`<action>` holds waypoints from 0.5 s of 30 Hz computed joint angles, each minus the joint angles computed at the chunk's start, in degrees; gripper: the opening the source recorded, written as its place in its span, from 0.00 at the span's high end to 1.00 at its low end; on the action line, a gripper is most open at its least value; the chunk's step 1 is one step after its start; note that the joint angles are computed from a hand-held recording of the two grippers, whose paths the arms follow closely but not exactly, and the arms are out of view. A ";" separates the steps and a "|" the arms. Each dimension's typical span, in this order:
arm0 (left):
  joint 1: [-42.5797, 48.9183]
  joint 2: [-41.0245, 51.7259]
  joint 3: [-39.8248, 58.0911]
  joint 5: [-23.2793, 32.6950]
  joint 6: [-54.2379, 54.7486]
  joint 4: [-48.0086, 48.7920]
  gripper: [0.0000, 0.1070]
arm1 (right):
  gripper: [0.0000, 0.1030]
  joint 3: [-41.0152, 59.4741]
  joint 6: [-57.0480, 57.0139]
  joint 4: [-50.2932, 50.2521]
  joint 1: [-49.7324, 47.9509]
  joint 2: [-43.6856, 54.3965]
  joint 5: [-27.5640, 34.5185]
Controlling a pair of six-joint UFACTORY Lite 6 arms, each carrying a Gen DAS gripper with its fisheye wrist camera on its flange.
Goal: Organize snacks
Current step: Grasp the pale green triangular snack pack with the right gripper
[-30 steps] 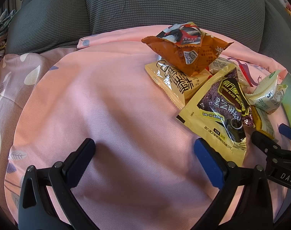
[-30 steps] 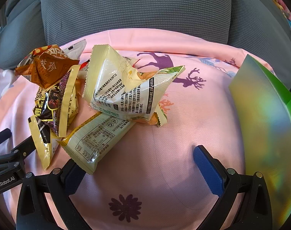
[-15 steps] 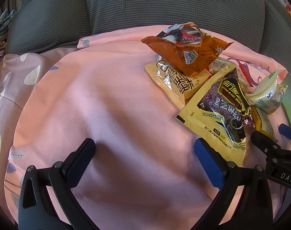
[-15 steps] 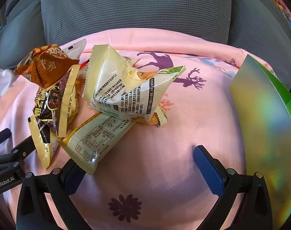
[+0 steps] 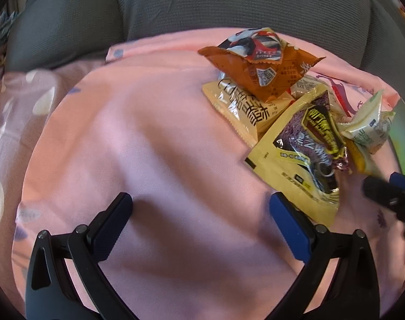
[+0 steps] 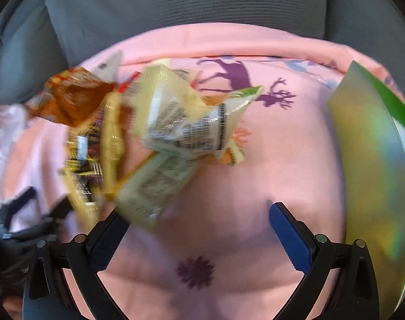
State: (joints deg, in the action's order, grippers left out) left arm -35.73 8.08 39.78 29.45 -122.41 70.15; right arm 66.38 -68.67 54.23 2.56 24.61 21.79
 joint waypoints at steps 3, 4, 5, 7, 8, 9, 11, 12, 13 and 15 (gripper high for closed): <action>0.00 -6.12 -2.35 -2.17 2.06 -2.33 0.05 | 0.00 -0.36 -3.35 3.64 -2.07 -3.79 4.53; -0.71 -8.76 -3.05 -1.41 2.04 -2.38 0.05 | 0.00 -0.08 -3.44 4.30 -2.60 -4.48 6.09; -1.23 -9.99 -3.14 -0.65 2.20 -2.64 0.05 | 0.00 0.76 -3.17 4.89 -3.41 -4.72 8.52; -2.74 -14.27 -4.33 0.09 0.15 -0.38 0.05 | 0.00 3.29 -1.85 5.80 -5.38 -3.63 13.14; -2.99 -15.20 -4.52 -0.91 -1.03 0.87 0.06 | 0.00 4.78 -0.59 5.95 -5.94 -2.68 13.86; -2.53 -16.11 -4.77 -2.85 -1.61 1.85 0.07 | 0.00 3.86 0.04 5.78 -6.07 -3.40 13.91; -1.97 -17.31 -5.40 -6.87 -3.52 4.33 0.11 | 0.05 5.95 2.42 4.49 -5.61 -1.70 12.89; -1.74 -17.45 -5.43 -8.07 -3.24 4.51 0.12 | 0.09 6.14 3.52 3.85 -5.39 -1.27 12.43; -1.90 -16.95 -5.16 -8.75 -3.34 4.99 0.14 | 0.14 6.00 4.29 3.37 -5.83 -1.19 12.90; -2.86 -15.44 -4.31 -9.59 -2.68 4.27 0.21 | 0.14 8.06 6.02 2.72 -5.79 0.61 13.26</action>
